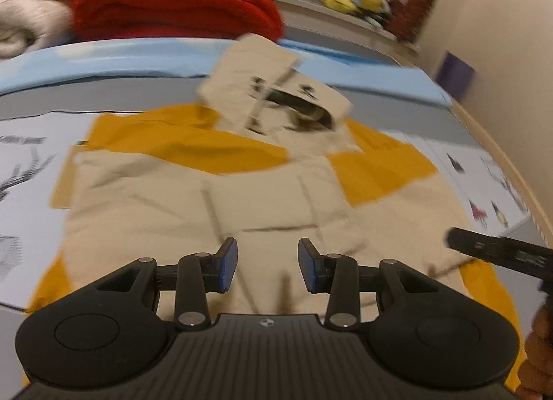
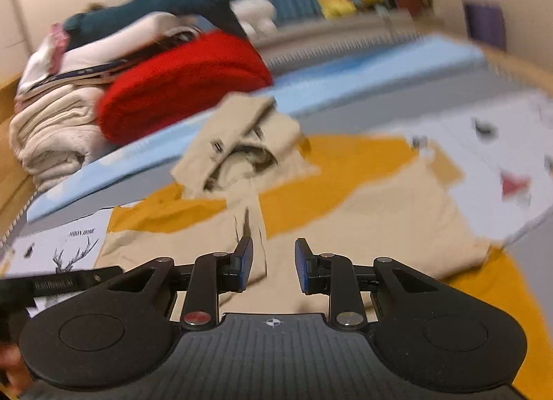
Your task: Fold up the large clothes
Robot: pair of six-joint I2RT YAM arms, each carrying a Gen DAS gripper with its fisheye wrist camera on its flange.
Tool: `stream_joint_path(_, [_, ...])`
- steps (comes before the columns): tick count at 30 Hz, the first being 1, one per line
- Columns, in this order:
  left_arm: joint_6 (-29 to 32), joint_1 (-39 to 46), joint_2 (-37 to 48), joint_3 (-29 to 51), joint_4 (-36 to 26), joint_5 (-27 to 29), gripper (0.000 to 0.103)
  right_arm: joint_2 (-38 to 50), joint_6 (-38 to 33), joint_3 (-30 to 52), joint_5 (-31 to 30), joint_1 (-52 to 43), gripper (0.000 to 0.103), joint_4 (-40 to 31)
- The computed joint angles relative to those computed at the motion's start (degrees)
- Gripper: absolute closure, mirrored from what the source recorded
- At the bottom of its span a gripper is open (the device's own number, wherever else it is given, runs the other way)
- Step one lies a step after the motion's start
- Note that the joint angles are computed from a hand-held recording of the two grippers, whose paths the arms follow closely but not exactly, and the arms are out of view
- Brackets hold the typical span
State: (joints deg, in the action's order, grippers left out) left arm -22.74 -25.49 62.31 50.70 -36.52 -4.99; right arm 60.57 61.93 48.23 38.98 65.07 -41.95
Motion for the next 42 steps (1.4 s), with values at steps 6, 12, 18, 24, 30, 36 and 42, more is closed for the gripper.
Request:
stream_joint_path(6, [0.41,-6.9,6.56,-1.14,3.75,-2.9,0.055,1.08,2.8,-3.13,-10.54,-7.29,0.075,-0.26])
stream_joint_path(12, [-0.46,-7.92,11.71,-1.0,4.68,-3.09,0.046,2.49,5.28,-4.49,-17.02,-11.9,0.07,0.0])
stream_joint_path(18, [0.75,-9.63,15.09,-0.17,2.12,-7.88,0.06,2.64,6.02,-6.12,-21.13,-14.77,0.07,2.36])
stream_joint_path(24, [-11.34,-3.61,7.14,-0.21,-2.57,-8.71,0.093,3.17,6.39,-6.54,-22.58,-16.47,0.07,3.41])
stream_joint_path(30, [-28.7,6.78,-1.27,-2.8,-9.49,-2.76,0.078,4.04,6.88,-5.88,-21.92,-15.66,0.069,3.01])
stream_joint_path(36, [-31.27,19.68,-3.95,-2.35,-13.55,2.89,0.059,4.07,7.3,-6.14,-21.97,-15.93,0.067,2.89])
stream_joint_path(42, [-29.37,25.2,-5.05,-1.71,-14.1,6.94,0.058,3.94,5.81,-6.06,-22.31,-17.42,0.067,2.88])
